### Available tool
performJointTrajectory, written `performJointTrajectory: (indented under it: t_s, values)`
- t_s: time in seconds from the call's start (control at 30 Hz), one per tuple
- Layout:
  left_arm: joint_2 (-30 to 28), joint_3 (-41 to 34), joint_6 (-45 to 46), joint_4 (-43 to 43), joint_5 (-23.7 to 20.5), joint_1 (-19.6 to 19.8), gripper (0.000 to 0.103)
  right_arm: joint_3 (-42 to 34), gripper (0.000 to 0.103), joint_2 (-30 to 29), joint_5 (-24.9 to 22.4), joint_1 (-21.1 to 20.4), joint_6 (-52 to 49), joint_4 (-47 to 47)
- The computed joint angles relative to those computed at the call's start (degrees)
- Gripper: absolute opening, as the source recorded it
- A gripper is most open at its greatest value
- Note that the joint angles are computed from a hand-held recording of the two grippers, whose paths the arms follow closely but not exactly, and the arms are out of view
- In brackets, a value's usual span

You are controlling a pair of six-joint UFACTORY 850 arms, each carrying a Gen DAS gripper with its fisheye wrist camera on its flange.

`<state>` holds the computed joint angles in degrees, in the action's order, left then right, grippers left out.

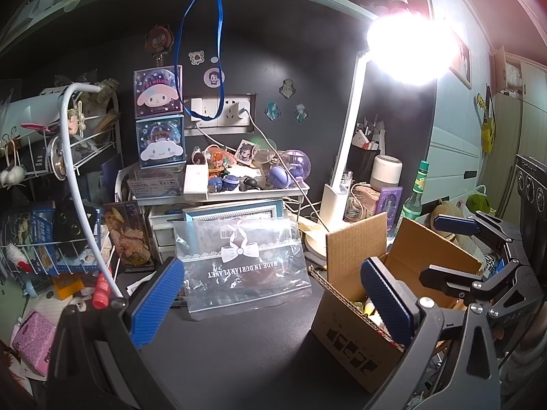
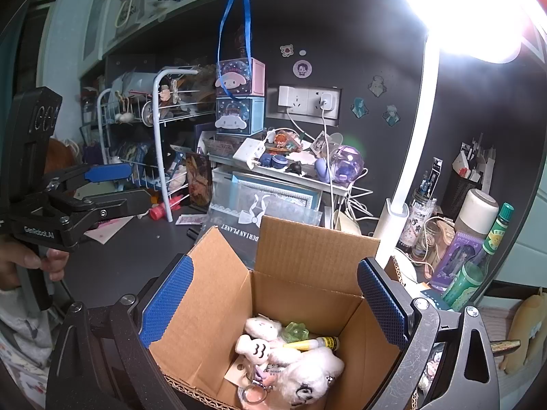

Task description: Organize objects

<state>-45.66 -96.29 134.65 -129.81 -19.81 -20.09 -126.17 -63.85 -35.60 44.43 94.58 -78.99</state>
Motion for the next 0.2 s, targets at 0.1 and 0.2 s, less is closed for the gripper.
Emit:
performJointTrajectory:
  t_s: [0.1, 0.2]
  values:
    - [0.03, 0.01, -0.22, 0.16, -0.04, -0.02, 0.103, 0.02, 0.097, 0.02, 0.08, -0.01, 0.04, -0.06]
    - [0.29, 0.31, 0.78, -0.72, 0.19, -0.1, 0.103, -0.01, 0.097, 0.0, 0.01, 0.0, -0.06, 0.0]
